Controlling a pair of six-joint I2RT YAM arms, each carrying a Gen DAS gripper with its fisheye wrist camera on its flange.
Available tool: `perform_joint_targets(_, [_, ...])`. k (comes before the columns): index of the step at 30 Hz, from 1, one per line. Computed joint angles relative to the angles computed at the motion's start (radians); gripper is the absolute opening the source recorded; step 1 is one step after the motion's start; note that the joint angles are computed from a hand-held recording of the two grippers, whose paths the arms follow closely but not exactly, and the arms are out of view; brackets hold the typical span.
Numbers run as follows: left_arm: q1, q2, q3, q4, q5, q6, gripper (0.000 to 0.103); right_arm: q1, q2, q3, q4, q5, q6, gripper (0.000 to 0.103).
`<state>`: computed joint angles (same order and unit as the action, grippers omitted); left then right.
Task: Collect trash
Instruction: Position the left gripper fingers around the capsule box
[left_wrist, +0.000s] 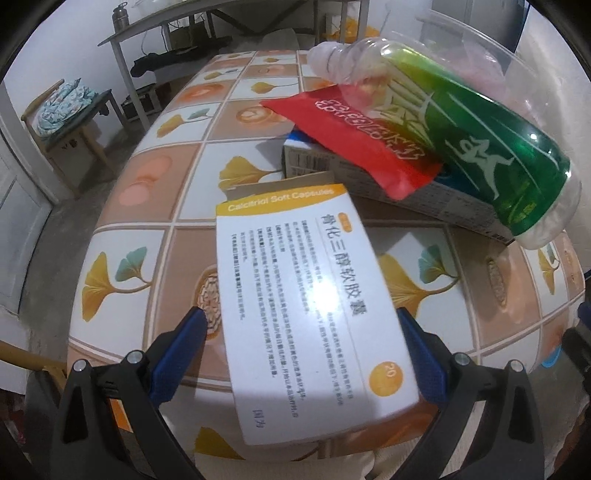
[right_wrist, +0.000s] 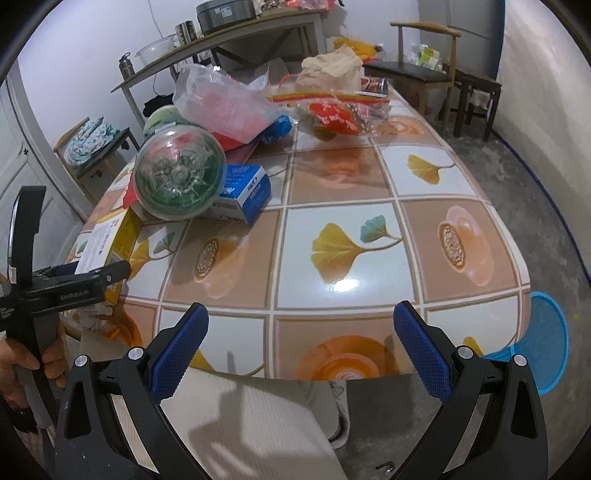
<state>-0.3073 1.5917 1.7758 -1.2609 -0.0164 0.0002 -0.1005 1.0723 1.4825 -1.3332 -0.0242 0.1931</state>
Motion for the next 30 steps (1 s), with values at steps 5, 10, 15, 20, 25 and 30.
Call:
perform_joint_targets(5, [0.001, -0.011, -0.022, 0.025, -0.007, -0.001, 0.098, -0.022, 0.025, 0.025, 0.016, 0.0, -0.033, 0.096])
perform_joint_targets(10, [-0.003, -0.005, -0.006, 0.001, -0.012, -0.001, 0.098, 0.018, 0.066, 0.024, 0.051, 0.047, -0.085, 0.096])
perform_joint_targets(15, [-0.007, 0.025, 0.038, -0.035, -0.021, 0.0, 0.098, 0.041, 0.101, 0.009, 0.076, 0.043, -0.094, 0.096])
perform_joint_targets(20, [-0.004, 0.018, 0.026, -0.024, -0.017, -0.004, 0.098, 0.089, 0.121, -0.01, 0.097, 0.081, -0.087, 0.096])
perform_joint_targets(25, [-0.006, 0.016, 0.021, -0.018, -0.02, -0.009, 0.098, 0.129, 0.132, -0.027, 0.112, 0.118, -0.085, 0.096])
perform_joint_targets(30, [-0.01, 0.012, 0.01, -0.007, -0.03, -0.023, 0.099, 0.155, 0.132, -0.04, 0.131, 0.136, -0.073, 0.096])
